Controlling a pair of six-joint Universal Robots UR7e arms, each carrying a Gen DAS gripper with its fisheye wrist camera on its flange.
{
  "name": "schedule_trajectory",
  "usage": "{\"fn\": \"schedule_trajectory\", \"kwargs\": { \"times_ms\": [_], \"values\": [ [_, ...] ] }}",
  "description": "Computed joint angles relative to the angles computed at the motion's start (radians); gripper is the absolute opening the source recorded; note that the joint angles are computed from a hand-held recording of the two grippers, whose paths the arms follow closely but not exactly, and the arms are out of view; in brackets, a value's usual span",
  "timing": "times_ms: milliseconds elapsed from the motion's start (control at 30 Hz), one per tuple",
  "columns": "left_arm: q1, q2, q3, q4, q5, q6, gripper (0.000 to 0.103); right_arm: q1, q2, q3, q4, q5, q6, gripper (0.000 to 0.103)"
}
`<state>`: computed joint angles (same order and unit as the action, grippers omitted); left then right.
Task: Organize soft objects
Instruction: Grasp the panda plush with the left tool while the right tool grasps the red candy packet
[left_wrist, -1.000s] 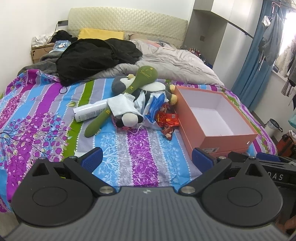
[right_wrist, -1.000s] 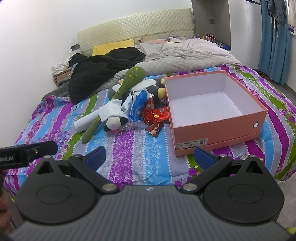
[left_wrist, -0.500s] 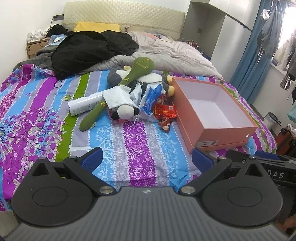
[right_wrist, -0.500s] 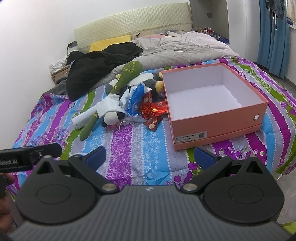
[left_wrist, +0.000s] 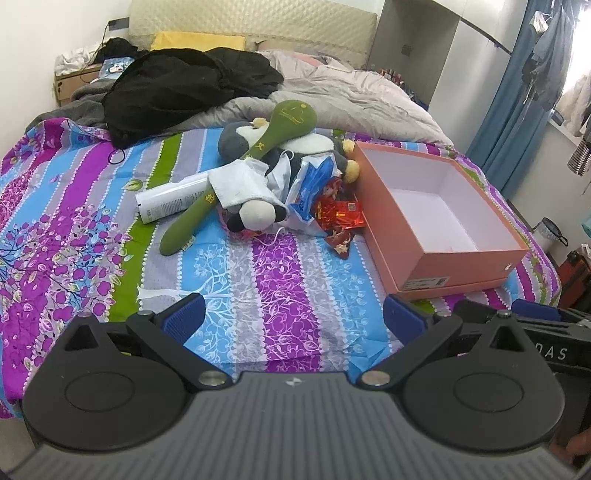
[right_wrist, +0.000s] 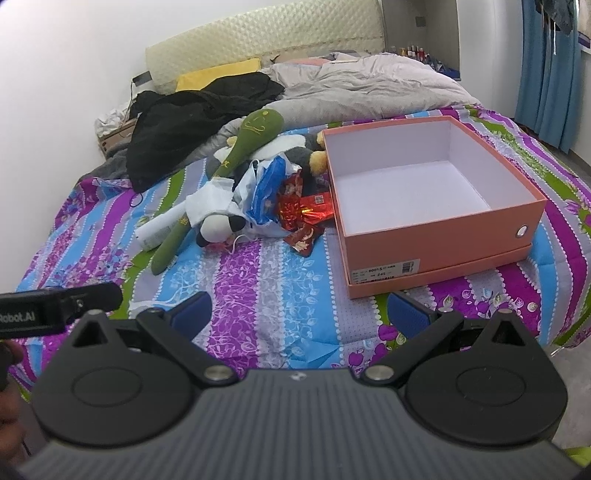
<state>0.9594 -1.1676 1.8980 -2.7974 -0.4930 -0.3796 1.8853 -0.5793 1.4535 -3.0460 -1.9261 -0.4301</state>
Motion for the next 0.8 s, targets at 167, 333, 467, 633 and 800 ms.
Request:
{"fn": "schedule_trajectory", "kwargs": {
  "times_ms": [167,333,467,633,800],
  "values": [
    [0.019,0.009,-0.021,0.009,-0.011,0.011,0.103,-0.002,0.022,-0.027,0.004,-0.007,0.005,0.103],
    [0.042,0.021,-0.047,0.019,-0.025,0.021,0.103,-0.007,0.041,-0.051,0.022,-0.013,0.019,0.103],
    [0.061,0.035,-0.069,0.021,-0.034,0.043,0.103,-0.011,0.058,-0.074,0.041,-0.019,0.037,0.103],
    [0.089,0.051,-0.099,0.033,-0.052,0.063,0.103,-0.017,0.085,-0.104,0.052,-0.017,0.043,0.103],
    [0.121,0.069,-0.137,0.048,-0.084,0.088,0.103,-0.018,0.116,-0.138,0.060,-0.022,0.045,0.103]
  ]
}}
